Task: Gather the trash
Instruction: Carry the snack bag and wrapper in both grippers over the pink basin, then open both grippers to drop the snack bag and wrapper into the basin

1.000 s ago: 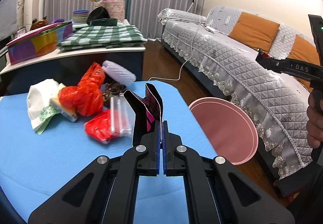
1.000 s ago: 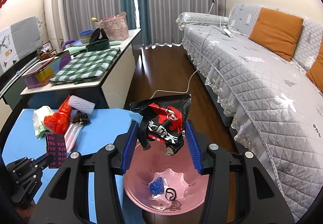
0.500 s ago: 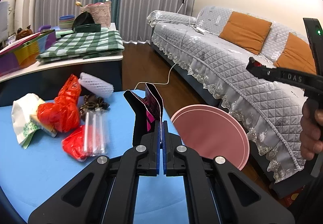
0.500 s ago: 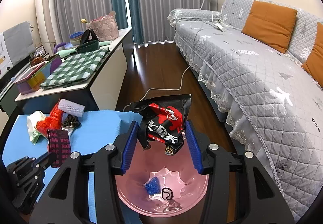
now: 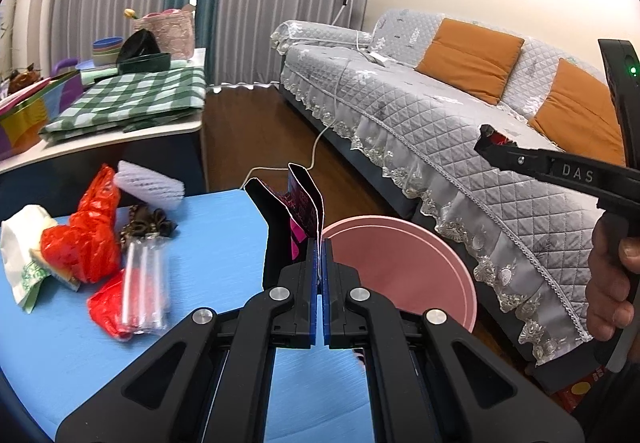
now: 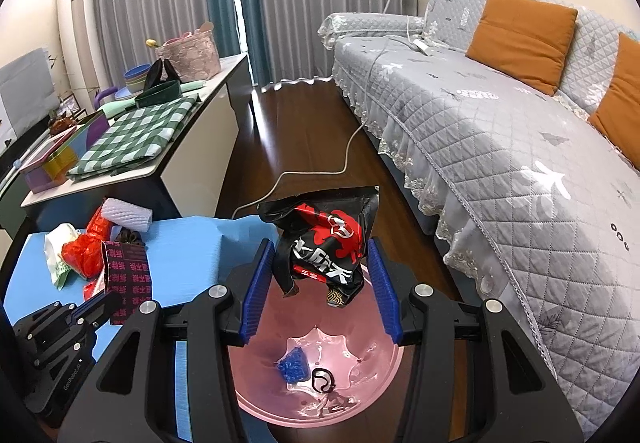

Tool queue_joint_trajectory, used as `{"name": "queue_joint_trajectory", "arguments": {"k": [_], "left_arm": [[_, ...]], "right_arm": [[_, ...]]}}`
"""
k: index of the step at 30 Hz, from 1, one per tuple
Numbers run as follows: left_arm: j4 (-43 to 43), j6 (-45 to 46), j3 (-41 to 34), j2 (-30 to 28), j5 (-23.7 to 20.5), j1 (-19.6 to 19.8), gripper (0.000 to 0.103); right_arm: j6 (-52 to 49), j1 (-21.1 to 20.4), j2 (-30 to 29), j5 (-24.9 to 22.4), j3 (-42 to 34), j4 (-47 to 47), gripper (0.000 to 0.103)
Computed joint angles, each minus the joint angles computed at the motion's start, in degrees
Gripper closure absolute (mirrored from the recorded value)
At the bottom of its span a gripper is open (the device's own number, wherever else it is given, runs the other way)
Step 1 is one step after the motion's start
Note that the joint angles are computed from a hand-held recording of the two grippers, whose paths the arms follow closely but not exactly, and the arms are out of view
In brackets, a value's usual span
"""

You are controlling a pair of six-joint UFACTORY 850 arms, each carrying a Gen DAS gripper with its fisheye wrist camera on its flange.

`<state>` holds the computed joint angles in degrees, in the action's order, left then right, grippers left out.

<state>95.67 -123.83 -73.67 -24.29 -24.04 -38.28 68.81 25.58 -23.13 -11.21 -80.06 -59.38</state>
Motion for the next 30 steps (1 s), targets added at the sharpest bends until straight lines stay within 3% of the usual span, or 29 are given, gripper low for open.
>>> {"name": "queue_joint_trajectory", "arguments": {"k": [24, 26, 28, 30], "left_arm": [[-2.7, 5.4, -7.6, -6.3, 5.0, -0.6, 0.102], [-2.4, 5.5, -8.2, -6.8, 6.1, -0.3, 0.101], [-2.9, 6.2, -8.7, -7.1, 6.8, -0.2, 0.099], [-2.3, 5.5, -8.7, -7.1, 8.1, 0.0, 0.091]], "right_arm": [[-8.2, -1.1, -1.4, 0.1, -0.8, 8.9, 0.054], [-9.1, -1.0, -1.7, -0.6, -1.1, 9.6, 0.05], [-6.9, -0.9, -2.2, -1.9, -1.6, 7.3, 0.037], [-9.3, -1.2, -2.4, -1.5, -1.8, 10.4, 0.036]]}}
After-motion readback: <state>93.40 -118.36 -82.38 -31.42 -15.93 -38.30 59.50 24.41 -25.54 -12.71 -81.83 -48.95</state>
